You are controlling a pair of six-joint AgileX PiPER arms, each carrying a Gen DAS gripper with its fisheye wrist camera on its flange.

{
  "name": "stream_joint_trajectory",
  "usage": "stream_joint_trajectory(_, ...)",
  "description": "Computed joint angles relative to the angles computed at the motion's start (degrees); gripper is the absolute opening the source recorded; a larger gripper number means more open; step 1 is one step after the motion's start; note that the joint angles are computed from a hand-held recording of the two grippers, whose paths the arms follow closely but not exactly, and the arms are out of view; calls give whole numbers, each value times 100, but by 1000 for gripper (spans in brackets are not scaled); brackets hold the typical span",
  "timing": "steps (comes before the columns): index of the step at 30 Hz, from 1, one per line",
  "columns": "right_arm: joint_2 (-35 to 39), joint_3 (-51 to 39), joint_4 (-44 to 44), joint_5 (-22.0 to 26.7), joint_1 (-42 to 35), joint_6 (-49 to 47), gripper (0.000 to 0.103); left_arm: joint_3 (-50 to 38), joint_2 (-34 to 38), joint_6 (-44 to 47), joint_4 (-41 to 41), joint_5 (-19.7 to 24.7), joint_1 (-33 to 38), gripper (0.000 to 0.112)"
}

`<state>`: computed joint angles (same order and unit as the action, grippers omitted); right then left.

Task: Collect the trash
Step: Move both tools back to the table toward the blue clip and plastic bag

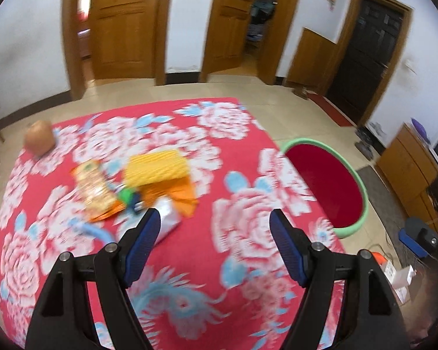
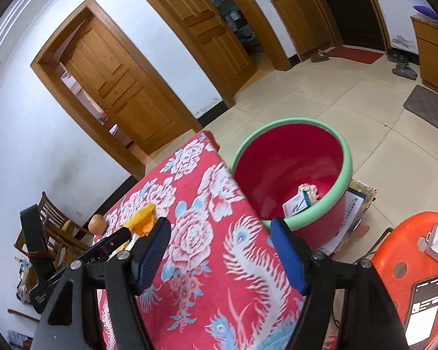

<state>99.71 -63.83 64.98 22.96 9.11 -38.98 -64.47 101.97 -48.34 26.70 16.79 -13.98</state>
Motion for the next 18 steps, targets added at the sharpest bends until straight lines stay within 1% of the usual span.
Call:
stream_joint_trajectory(3,1,14,-29,-38,131,15,73,311,-148,-143,186,-57,210,76)
stream_joint_trajectory(5,9,16,-65,-53,222,47,73,478,-222,-136,116,-84,397,76)
stream_joint_trajectory(8,23,29,-121,-83,357,98,73,523,-177,-451,334,150,623,75)
stream_joint_trajectory(9,25,34,-128,-76,371,99,73,519,-131,-542,402,209,718,73)
stream_joint_trajectory(12,31,62,-202,-86,439,153,73,495,42,-327,97,172,1033,69)
stream_joint_trajectory(15,42,64,-298,-83,443,260,73,326,300,-501,193,371,1216,65)
stream_joint_trajectory(18,77,40,-459,-77,440,435,73,174,535,-9,-370,325,1418,62)
